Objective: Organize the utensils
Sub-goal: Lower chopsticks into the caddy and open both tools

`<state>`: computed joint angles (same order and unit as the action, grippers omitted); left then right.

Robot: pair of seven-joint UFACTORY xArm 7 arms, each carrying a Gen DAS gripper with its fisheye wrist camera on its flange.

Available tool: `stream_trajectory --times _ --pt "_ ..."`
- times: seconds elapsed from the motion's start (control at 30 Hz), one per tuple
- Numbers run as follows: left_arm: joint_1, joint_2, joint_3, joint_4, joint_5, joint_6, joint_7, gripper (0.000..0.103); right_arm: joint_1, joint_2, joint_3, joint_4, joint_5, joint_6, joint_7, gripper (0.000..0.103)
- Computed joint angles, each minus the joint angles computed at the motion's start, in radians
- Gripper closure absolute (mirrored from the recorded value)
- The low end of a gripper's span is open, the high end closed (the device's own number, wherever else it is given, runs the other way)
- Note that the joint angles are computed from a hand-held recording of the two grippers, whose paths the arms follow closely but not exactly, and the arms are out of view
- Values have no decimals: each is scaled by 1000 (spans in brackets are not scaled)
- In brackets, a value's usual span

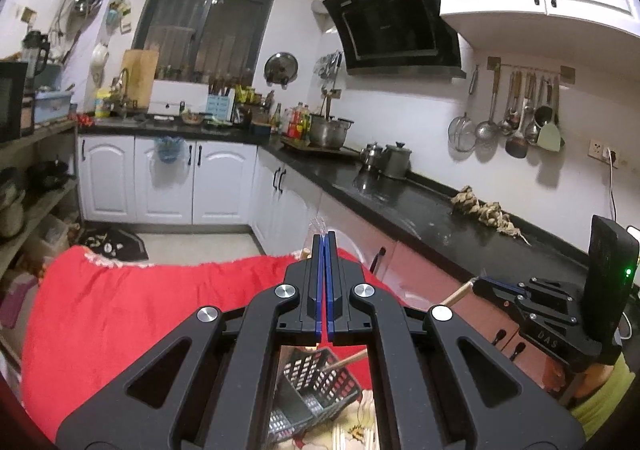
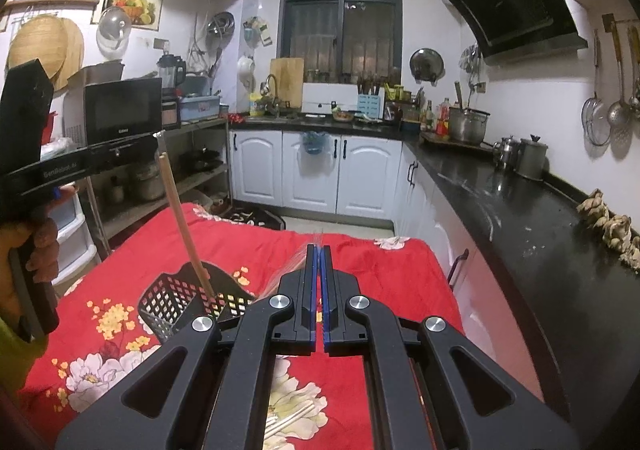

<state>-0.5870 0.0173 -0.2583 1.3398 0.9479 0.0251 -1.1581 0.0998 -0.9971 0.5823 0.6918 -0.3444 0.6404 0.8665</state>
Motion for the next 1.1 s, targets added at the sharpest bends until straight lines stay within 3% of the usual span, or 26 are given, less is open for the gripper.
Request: stream_trajectory --times 0.57,0.63,0.67,0.7,0.77,0.8,0.87,0.93,1.03,1.1 --pt "-35 33 54 -104 -56 -76 7 103 7 196 52 29 -47 -61 84 98" --pt "-44 34 63 -114 -69 -84 14 103 11 197 50 25 -56 -56 99 82" --pt "-47 33 69 -121 -72 -90 14 103 12 191 52 22 -60 -53 110 66" --pt "-52 31 76 -128 -68 -93 5 103 13 182 54 16 -66 -53 123 61" --pt "-57 27 87 -137 -41 -96 -30 103 22 170 50 5 -70 -53 136 61" --pt "-50 24 79 -148 -69 -99 -8 100 25 163 48 0 -70 -52 144 58" --pt "-54 16 91 -153 -15 -100 -70 88 31 146 46 -12 -69 -55 163 52" --pt "-43 3 87 -152 81 -88 -169 65 36 126 45 -20 -70 -53 173 46" --pt "-6 -22 57 -156 207 -71 -293 42 39 103 45 -27 -68 -42 182 36" --pt "18 -42 31 -167 237 -52 -322 29 45 89 43 -32 -64 -33 183 31"
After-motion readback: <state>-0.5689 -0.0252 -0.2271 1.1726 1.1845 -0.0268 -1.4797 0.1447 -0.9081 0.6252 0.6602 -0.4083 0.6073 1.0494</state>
